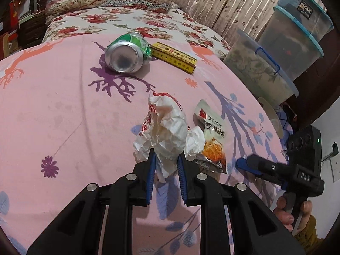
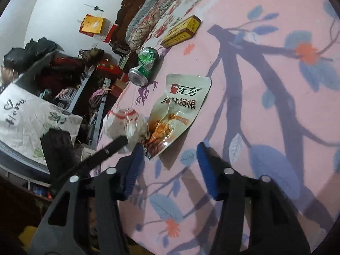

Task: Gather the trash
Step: 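Hold the plastic bag in the left tool while the right tool holds the snack wrapper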

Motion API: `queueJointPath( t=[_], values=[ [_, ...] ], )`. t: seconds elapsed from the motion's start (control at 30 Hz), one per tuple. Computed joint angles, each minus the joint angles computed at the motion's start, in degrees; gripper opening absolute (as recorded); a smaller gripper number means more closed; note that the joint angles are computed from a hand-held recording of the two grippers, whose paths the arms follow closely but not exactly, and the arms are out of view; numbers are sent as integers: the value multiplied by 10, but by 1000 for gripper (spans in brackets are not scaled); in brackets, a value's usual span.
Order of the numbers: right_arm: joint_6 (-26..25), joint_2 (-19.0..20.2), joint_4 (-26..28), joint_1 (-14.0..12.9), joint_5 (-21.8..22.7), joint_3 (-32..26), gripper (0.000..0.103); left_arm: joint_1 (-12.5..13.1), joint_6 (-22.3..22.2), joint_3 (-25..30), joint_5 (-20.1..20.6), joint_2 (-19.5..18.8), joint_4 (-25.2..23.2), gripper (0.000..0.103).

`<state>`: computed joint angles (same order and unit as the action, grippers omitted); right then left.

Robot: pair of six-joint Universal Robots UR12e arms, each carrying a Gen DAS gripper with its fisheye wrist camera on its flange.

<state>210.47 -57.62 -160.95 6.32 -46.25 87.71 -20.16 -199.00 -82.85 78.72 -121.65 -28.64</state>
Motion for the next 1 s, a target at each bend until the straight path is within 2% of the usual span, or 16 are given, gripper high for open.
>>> queueJointPath(
  t=[0.13, 0.2, 0.5, 0.63, 0.7, 0.73, 1.0],
  values=[
    [-13, 8, 43, 11, -17, -24, 44, -1, 1, -1, 2, 0, -2, 19],
    [-17, 14, 49, 16, -22, -34, 44, -3, 3, -1, 3, -1, -2, 19],
    [24, 44, 42, 26, -19, -76, 44, -3, 10, -2, 0, -2, 0, 19],
    [42, 54, 35, 29, -12, -90, 44, 2, 4, -5, -19, -2, 1, 19],
    [40, 54, 40, 29, -9, -90, 38, 5, 0, -6, -27, -2, 1, 19],
    [53, 58, 31, 27, 12, -90, 35, 6, -1, -6, -33, -3, -1, 19],
    [64, 62, 14, 26, 14, -92, 33, 3, 6, -2, -27, -3, -9, 19]
  ],
)
